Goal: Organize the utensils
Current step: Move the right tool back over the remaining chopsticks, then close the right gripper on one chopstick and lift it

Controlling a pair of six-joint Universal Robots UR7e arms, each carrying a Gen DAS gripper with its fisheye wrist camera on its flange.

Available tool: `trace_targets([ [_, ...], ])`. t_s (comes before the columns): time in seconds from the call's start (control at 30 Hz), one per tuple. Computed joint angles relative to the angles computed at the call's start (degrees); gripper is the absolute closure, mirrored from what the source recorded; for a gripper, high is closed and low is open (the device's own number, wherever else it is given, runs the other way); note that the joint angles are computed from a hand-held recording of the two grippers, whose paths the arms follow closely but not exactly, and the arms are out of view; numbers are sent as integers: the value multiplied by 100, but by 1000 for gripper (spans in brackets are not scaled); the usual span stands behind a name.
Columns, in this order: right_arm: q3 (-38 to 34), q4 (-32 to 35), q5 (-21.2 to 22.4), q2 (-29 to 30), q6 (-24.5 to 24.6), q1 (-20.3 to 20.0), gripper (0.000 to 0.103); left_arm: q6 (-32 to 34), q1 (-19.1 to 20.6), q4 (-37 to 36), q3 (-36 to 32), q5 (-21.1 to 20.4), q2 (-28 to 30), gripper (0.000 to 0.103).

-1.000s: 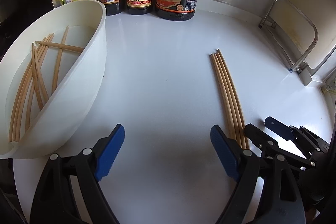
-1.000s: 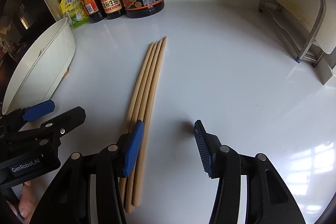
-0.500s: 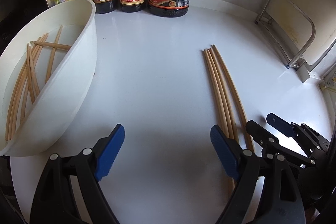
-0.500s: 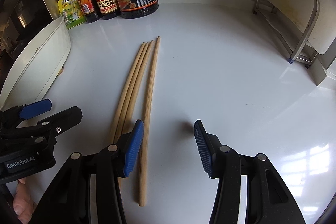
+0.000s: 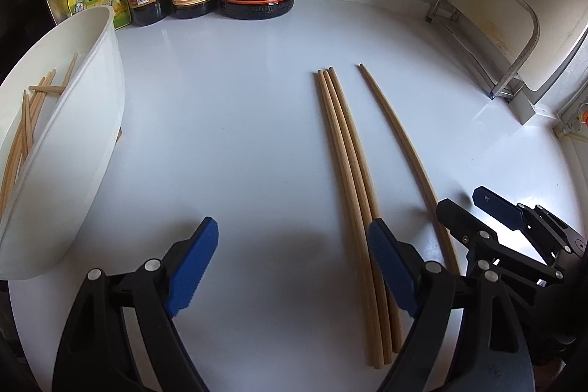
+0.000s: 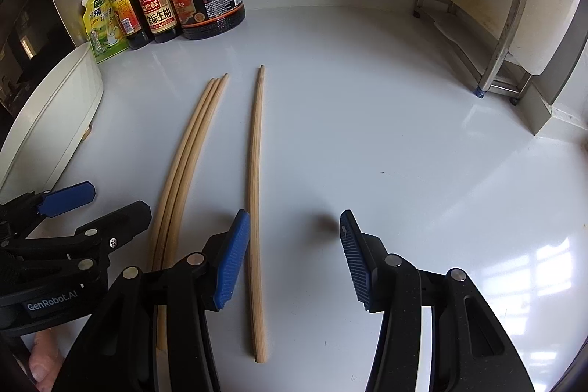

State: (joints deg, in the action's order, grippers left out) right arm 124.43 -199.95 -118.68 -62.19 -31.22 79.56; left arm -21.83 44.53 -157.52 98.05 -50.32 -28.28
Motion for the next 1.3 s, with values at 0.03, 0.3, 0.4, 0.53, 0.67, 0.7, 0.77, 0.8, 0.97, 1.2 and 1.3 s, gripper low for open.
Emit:
trace_targets([
  [0.03,15,-21,26,-17,11,-12,55,-3,4,4,-11,5,10,21],
  [0.3,73,-73,115,-67,39,-50,55,-49,22,172,-110,52,95,21],
  [0.4,101,-111,152,-76,26,-54,55,-49,21,193,-124,89,104,20],
  [0.53,98,-103,155,-77,36,-56,55,-136,8,338,-181,131,125,18],
  [0.67,105,-110,168,-85,59,-65,55,-240,0,531,-258,176,145,18],
  [0.7,111,-98,196,-105,67,-72,55,-239,-4,538,-267,193,155,17],
  [0.77,117,-85,243,-129,83,-74,55,-251,-5,555,-273,213,157,16],
  [0.8,118,-71,260,-136,84,-70,55,-260,-4,553,-273,231,159,16],
  [0.97,81,-85,274,-65,-25,-26,55,-287,11,667,-319,444,190,18],
  [1.2,-107,-250,13,230,-290,38,55,-311,51,713,-452,518,242,17],
  [1.3,-147,-369,-67,332,-480,68,55,-358,73,707,-504,552,268,17],
])
